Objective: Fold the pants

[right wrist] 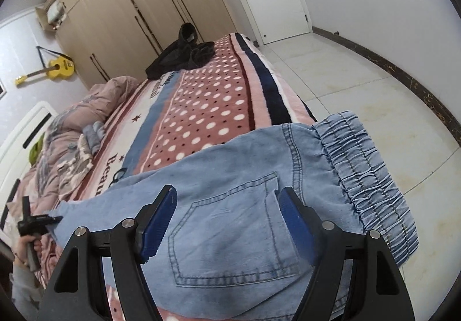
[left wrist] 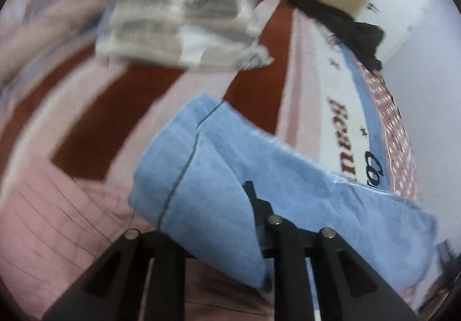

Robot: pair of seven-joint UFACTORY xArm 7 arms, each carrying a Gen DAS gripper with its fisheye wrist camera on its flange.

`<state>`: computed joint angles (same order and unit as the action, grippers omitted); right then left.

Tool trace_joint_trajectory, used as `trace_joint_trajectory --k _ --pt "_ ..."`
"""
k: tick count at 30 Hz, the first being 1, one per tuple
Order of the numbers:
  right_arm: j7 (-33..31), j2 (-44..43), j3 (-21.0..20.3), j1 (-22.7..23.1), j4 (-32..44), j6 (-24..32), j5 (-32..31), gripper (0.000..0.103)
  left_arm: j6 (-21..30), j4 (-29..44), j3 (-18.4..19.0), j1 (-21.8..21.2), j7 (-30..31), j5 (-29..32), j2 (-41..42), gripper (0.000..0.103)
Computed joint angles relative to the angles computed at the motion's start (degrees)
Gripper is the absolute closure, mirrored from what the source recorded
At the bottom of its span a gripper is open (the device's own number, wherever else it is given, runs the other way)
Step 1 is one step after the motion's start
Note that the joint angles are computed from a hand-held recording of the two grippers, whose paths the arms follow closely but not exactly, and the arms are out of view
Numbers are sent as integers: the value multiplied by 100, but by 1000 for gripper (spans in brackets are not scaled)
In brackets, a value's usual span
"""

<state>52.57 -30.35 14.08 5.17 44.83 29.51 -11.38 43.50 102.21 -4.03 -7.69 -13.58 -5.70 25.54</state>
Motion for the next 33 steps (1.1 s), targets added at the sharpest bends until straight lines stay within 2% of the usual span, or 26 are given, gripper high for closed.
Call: trace_joint_trajectory --k 4,7,15,17,20,23,25,26,27,29,31,33 --pt "-20 -33 -46 117 -63 -195 131 33 -326 75 -145 -237 170 94 -199 90" --pt "-66 -97 -61 212 -124 -314 249 33 -437 286 -362 -453 517 19 -286 90" --pt "-353 -336 -137 471 -321 -543 574 33 -210 1564 -715 -1628 1005 109 548 90" --pt "-426 -358 -128 533 -357 -585 646 33 -27 1975 -812 -1861 1166 26 932 90" --pt "-512 -359 -126 637 -431 -652 774 33 542 2784 -809 -2286 1271 13 1638 90" --pt "-595 -298 -113 736 -483 -667 870 33 958 3143 -740 -2504 1355 -13 1992 89" --pt "-638 -234 -96 774 -503 -679 901 33 896 2849 -732 -2471 1475 -100 1869 85" --pt "-666 -173 -100 805 -512 -710 926 33 746 2567 -777 -2402 1570 -193 1724 76" --pt "-706 -87 -122 854 -508 -754 971 33 741 2446 -887 -2284 1729 -353 1650 62" --pt "-764 71 -157 941 -493 -855 1060 33 820 2277 -1024 -2077 1935 -651 1452 46" --pt "-853 263 -197 1053 -455 -1012 1162 31 598 1713 -1036 -1960 2056 -820 987 44" --pt "-856 451 -158 1090 -383 -1231 1195 25 99 1037 -995 -1861 2093 -935 455 43"
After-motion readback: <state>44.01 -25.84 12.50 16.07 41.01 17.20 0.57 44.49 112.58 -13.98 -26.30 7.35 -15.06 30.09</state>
